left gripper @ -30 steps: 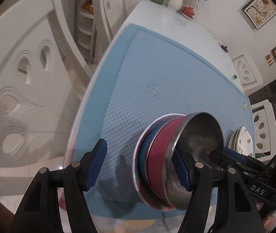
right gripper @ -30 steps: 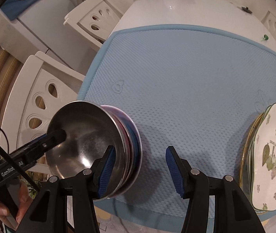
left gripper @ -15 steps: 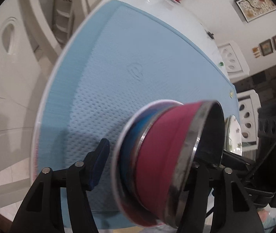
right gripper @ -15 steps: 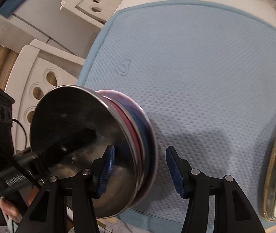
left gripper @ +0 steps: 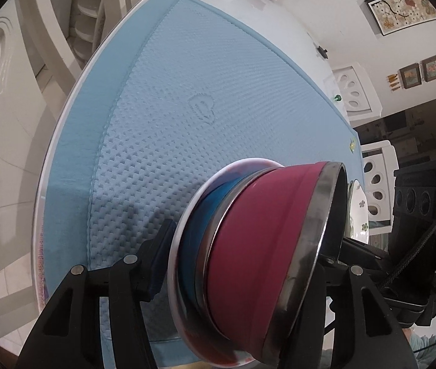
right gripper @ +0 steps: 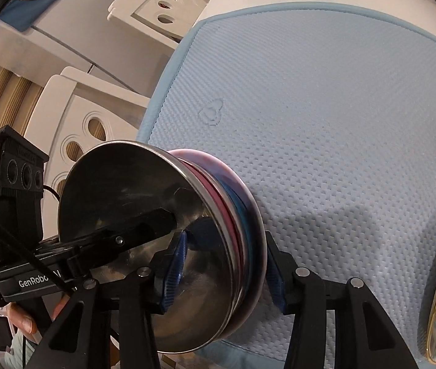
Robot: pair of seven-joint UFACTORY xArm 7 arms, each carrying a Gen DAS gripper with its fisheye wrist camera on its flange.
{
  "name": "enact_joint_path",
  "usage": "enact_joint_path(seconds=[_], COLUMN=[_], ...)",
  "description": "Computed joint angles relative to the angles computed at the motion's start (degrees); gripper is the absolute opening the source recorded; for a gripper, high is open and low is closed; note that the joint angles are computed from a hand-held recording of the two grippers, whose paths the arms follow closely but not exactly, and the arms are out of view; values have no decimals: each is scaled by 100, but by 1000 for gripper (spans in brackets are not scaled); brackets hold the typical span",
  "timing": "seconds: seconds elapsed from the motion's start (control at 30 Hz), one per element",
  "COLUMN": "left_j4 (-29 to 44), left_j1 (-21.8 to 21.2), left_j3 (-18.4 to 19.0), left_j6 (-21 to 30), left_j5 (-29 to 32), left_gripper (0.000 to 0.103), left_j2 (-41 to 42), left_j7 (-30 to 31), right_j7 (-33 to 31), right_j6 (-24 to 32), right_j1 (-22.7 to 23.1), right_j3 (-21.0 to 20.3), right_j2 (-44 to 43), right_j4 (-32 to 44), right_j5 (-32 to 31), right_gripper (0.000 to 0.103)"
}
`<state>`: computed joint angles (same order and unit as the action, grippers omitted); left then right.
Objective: Organize plates and bowls
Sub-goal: 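Move both grippers to the steel bowl stack and close on its rim, then lift the nested bowl stack with both grippers and carry it over the plate stack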
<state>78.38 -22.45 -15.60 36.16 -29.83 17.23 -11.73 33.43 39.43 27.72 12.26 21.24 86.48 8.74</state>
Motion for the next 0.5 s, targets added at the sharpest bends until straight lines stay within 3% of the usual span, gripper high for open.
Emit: enact_joint_path(seconds=[0.5], left_j4=[-15], left_j1=[-60], left_j3=[-7], left_j6=[-94], left_j5=[69], left_gripper=[52], left_j2=[-35], left_j7=[-287], right_j7=[342], right_j6=[203], right_j1=[150], right_j3=[-112], right_j2=[-105], right_j4=[70], right_j5=[-432], right_gripper=[45])
